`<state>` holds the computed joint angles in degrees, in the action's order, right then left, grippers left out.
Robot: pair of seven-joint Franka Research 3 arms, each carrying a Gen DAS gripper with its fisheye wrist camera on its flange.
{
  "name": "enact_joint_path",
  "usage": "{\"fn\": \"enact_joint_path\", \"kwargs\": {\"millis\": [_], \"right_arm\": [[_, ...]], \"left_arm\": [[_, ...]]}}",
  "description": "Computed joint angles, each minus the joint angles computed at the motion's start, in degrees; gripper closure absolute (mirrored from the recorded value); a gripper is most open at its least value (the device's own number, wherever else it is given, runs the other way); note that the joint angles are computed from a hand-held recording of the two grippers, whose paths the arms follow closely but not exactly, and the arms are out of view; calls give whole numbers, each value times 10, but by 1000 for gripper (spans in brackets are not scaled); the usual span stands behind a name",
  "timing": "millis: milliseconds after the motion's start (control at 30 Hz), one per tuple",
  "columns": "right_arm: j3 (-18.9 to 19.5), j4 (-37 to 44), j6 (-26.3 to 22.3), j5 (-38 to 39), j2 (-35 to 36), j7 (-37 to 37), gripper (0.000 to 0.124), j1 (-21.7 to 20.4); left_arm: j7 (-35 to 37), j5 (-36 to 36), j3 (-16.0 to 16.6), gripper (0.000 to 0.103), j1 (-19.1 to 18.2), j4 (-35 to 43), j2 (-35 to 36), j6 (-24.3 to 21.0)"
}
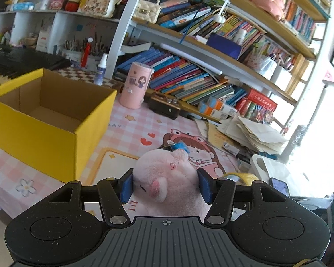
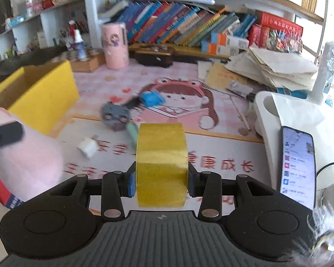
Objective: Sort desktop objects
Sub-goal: 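Lift the pig and tape roll and carry both toward the yellow box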
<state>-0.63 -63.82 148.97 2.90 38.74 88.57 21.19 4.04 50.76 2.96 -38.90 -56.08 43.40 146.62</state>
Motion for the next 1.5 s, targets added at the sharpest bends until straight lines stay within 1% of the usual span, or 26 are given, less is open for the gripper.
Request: {"fn": "enact_joint_path", "kwargs": {"millis": [33, 133, 200, 267, 367, 467, 600, 733, 900, 1100, 1233, 1300, 1500], "right_arm": [[-2, -15, 7, -3, -11, 7, 85, 7], [-3, -65, 37, -12, -46, 25, 85, 29], [-5, -96, 50, -21, -66, 43, 85, 46], [-5, -115, 50, -29, -79, 61, 85, 60], [3, -139, 36, -38, -97, 84, 85, 80], [4, -165, 34, -59, -115, 117, 85, 105], [-3, -220, 54, -107, -150, 183, 85, 145], [7, -245, 56, -137, -166, 229, 85, 166], [21, -249, 54, -164, -171, 256, 85, 185], [33, -229, 44, -177, -161, 253, 85, 196], [43, -214, 45, -165, -149, 235, 85, 200], [48, -205, 45, -156, -142, 222, 85, 201], [41, -185, 41, -153, -131, 215, 85, 220]], "left_arm": [[-16, 17, 9, 46, -2, -43, -27, 19], [-70, 76, 21, 46, -2, -149, -96, 57], [-105, 110, 19, 46, 4, -208, -136, 74], [-137, 140, 16, 46, 14, -270, -179, 91], [-173, 186, 8, 46, 28, -350, -238, 103], [-217, 233, 0, 46, 45, -422, -292, 117], [-226, 260, -22, 46, 75, -502, -355, 129], [-240, 283, -43, 46, 107, -563, -407, 139], [-276, 309, -72, 46, 146, -619, -457, 143], [-311, 333, -110, 46, 192, -667, -504, 133], [-302, 318, -134, 46, 220, -689, -527, 123], [-308, 317, -146, 46, 236, -702, -540, 121], [-306, 285, -177, 46, 277, -731, -567, 121]]}}
